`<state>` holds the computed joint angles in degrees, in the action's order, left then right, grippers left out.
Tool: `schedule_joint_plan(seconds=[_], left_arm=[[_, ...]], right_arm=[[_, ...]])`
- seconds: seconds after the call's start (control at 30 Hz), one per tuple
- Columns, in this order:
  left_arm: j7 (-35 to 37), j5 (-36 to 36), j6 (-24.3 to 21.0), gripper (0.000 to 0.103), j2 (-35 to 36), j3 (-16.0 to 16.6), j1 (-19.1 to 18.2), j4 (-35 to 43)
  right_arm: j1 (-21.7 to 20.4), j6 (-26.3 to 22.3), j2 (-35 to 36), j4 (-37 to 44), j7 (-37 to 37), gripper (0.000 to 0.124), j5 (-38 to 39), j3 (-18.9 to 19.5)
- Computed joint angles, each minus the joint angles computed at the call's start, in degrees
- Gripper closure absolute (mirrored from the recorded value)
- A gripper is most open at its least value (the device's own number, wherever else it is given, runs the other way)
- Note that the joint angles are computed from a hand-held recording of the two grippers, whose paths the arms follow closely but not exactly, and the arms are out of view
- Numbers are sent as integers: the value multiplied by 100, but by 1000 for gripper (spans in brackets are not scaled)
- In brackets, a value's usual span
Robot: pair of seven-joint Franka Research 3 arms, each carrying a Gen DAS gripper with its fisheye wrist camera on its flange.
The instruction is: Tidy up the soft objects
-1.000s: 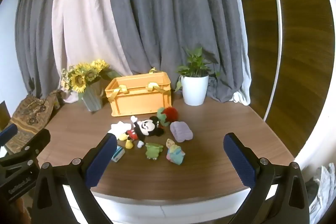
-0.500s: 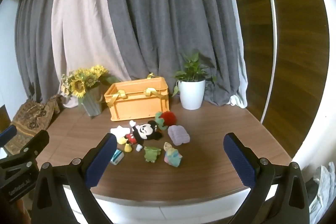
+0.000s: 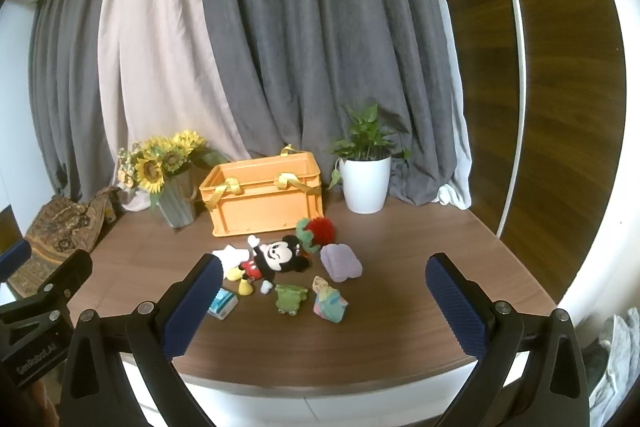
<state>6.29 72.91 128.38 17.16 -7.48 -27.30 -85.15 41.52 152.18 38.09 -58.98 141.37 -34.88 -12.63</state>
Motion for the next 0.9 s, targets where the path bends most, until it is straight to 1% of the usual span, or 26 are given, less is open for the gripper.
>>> schedule_joint_plan(seconds=[0.03, 0.07, 0.1, 0.3, 0.4, 0.53, 0.63, 0.9], left_arm=[[-51, 35, -8, 0, -19, 0, -17, -41], [-31, 29, -3, 0, 21, -1, -10, 15], [-86, 68, -2, 0, -2, 6, -23, -33], [-214, 185, -11, 0, -17, 14, -55, -106], [-193, 235, -104, 0, 13, 4, -76, -64], [-241, 263, -62, 0, 0, -1, -64, -103], [-279, 288, -53, 0, -11, -5, -62, -136], [-339, 331, -59, 0, -1, -17, -71, -153]], right_arm=[[-21, -19, 29, 56, -34, 21, 19, 16], [39, -71, 123, 205, -131, 21, 171, -75], [-15, -70, 80, 153, -67, 21, 63, 23], [6, -57, 89, 155, -45, 21, 58, -17], [9, -32, 73, 121, -33, 21, 46, -28], [-26, -73, 119, 231, -100, 21, 98, 6], [23, -5, 64, 102, -2, 21, 23, -53], [26, 44, 37, 31, 37, 21, -15, -61]])
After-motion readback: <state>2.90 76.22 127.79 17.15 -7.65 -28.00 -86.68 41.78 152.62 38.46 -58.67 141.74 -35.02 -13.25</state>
